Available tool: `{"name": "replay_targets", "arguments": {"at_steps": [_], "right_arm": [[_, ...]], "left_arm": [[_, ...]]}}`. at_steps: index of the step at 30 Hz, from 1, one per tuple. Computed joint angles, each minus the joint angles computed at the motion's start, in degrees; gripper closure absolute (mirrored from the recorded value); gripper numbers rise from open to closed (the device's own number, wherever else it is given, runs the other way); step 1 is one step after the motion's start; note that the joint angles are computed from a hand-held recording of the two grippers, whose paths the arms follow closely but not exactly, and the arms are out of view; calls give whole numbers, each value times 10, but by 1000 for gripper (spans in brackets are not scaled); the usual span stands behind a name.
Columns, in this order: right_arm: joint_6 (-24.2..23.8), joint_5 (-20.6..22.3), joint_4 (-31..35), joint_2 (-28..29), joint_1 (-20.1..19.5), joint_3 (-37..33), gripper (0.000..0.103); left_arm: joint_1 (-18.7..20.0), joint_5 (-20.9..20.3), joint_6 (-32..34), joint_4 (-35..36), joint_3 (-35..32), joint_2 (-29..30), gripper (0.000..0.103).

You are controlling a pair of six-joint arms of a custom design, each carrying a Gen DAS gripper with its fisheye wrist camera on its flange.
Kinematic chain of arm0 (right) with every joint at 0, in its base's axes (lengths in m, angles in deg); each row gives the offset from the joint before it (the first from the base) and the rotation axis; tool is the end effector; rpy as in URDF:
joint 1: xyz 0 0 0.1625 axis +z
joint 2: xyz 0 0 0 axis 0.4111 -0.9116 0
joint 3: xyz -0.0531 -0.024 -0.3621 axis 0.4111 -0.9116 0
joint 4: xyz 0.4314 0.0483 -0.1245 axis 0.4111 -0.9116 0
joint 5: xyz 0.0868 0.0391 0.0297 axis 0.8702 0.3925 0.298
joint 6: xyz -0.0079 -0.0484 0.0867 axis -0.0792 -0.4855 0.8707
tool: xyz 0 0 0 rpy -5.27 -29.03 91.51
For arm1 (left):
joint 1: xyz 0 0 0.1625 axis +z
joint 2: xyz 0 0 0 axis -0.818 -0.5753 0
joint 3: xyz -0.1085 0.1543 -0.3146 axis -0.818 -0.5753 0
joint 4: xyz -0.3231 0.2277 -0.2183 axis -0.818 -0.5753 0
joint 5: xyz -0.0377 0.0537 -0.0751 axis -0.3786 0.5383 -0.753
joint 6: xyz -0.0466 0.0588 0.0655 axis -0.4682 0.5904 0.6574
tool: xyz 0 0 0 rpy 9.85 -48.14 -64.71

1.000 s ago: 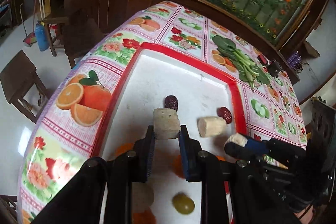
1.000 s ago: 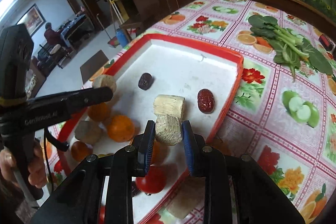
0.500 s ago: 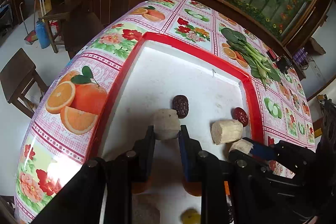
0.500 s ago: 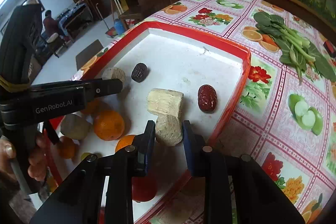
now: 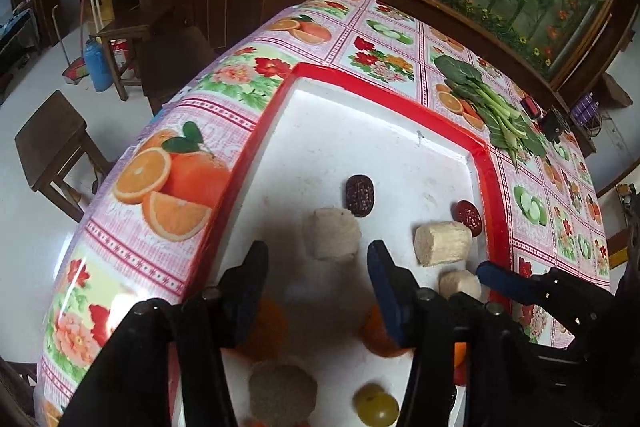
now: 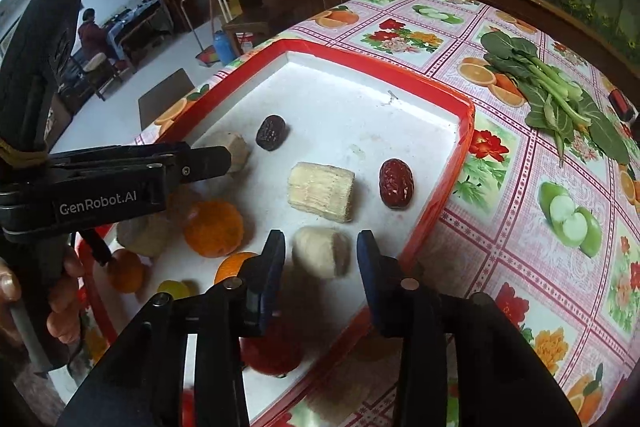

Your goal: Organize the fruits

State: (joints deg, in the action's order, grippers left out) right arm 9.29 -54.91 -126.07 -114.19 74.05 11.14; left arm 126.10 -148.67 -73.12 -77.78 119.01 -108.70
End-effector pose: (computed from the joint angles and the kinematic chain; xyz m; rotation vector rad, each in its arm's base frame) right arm 0.1759 -0.6320 -0.0306 0.3901 -2.4672 0.6451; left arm -0.0495 -0.7087 0.1098 0.5525 2.5681 -0.4789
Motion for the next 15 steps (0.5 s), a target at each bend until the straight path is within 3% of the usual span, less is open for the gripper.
{"name": "replay_targets", "arguments": {"at_steps": [3,12,15], "right_arm": [[7,1,-5,-6,4,11,63],[17,7,-29,-37,17,64,60],[19,8,-41,-52,20,90,54]], "left_arm": [[-4,9,-3,-13,14,-11,39],[-23,19,-3,-53,74,-48,38],[-33,23,0,-68,99,-61,38]]}}
